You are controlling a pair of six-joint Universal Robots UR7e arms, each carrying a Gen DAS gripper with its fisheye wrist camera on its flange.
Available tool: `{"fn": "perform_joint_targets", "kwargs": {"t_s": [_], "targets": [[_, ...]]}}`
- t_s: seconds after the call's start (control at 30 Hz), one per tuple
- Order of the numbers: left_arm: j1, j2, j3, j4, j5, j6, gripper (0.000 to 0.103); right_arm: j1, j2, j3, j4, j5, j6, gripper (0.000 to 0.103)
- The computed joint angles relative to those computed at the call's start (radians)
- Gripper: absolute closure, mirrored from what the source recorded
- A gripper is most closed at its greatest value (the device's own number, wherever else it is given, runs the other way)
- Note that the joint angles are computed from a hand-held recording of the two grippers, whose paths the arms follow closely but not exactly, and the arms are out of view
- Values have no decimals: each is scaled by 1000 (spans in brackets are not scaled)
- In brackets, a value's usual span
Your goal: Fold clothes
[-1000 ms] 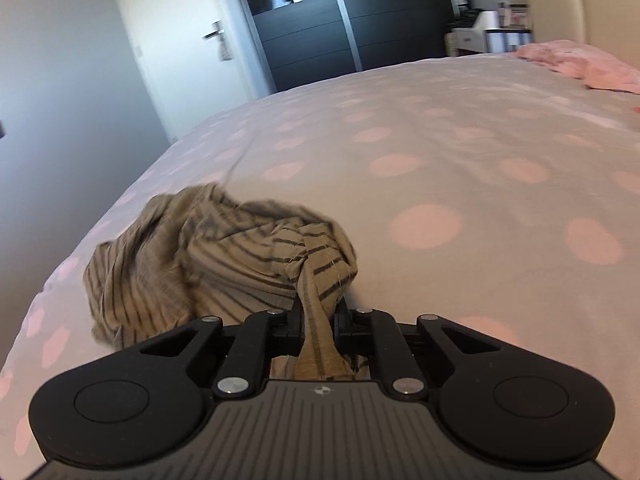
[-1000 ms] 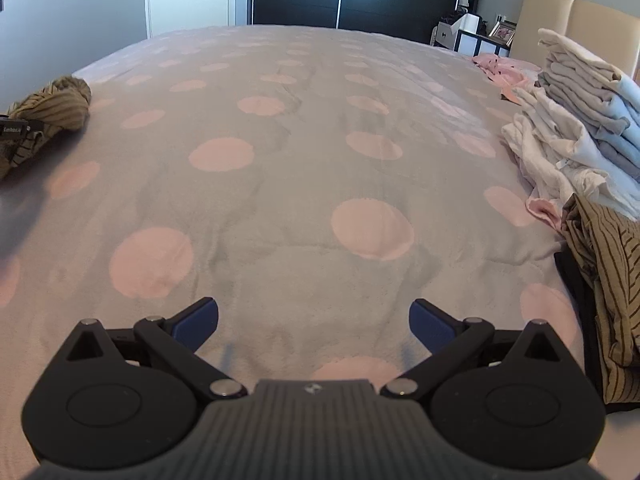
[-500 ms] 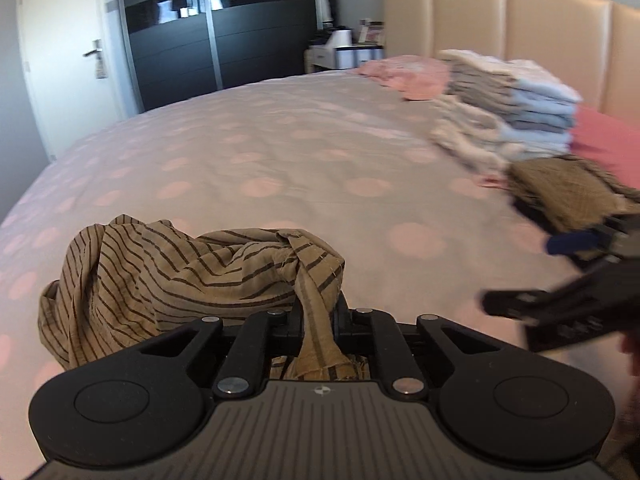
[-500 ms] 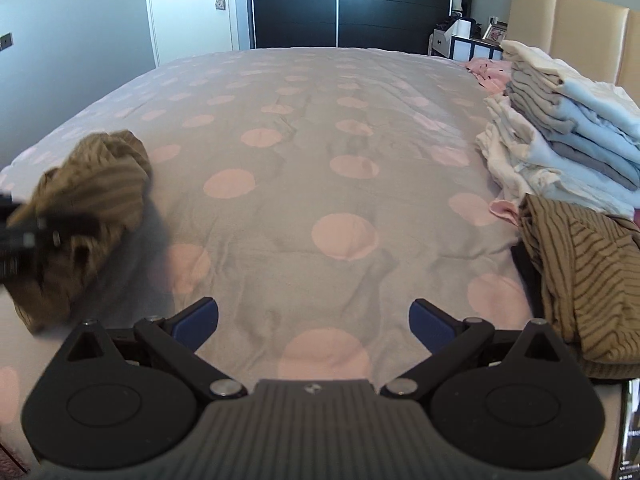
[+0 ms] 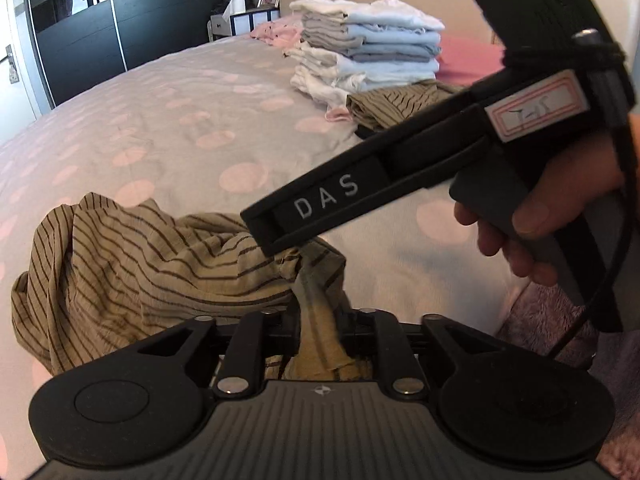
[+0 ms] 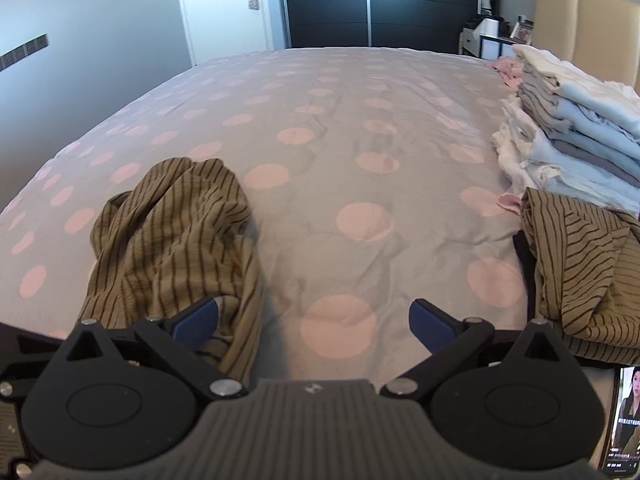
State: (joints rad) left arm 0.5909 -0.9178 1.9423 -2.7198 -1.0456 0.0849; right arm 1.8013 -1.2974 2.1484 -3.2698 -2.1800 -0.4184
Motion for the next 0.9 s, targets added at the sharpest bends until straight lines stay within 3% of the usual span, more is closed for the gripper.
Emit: {"fn": "perform_joint_targets", "kwargs": {"t_s": [0.07,0.13,0.2,0.23,0.37,0.53,0.63,0.73,0.77,0.8,0.9], "targets": [[-1,-12,6,0,9,-8,71,4,-5,6,6,8,-21,2],[-1,-31,23,-17,12,-13,52,10,-10,9,25,13,-34,8],[0,-56,40,-23,11,-23,51,15,-18,6,65,18,-40,25],[3,-67,42,-17,13,-32,51,16,-22,3,86,21,-44,27],[16,-98,48,-4,48,-62,48,17,-32,-10,161,43,-63,29],[46,-84,28,27,211,-152,46,10,-23,-7,206,83,-48,30],[71,-69,15,96,315,-219,46,5,3,-7,228,61,-38,29],[109,-66,-9,191,342,-321,45,-9,36,-7,221,19,-38,30],[121,-60,-19,207,344,-348,45,-16,43,-8,227,15,-31,34],[135,-71,-12,216,342,-362,43,-22,46,-11,243,13,-18,51],[166,-62,-29,247,327,-395,44,-32,58,-16,257,0,-9,79]]}}
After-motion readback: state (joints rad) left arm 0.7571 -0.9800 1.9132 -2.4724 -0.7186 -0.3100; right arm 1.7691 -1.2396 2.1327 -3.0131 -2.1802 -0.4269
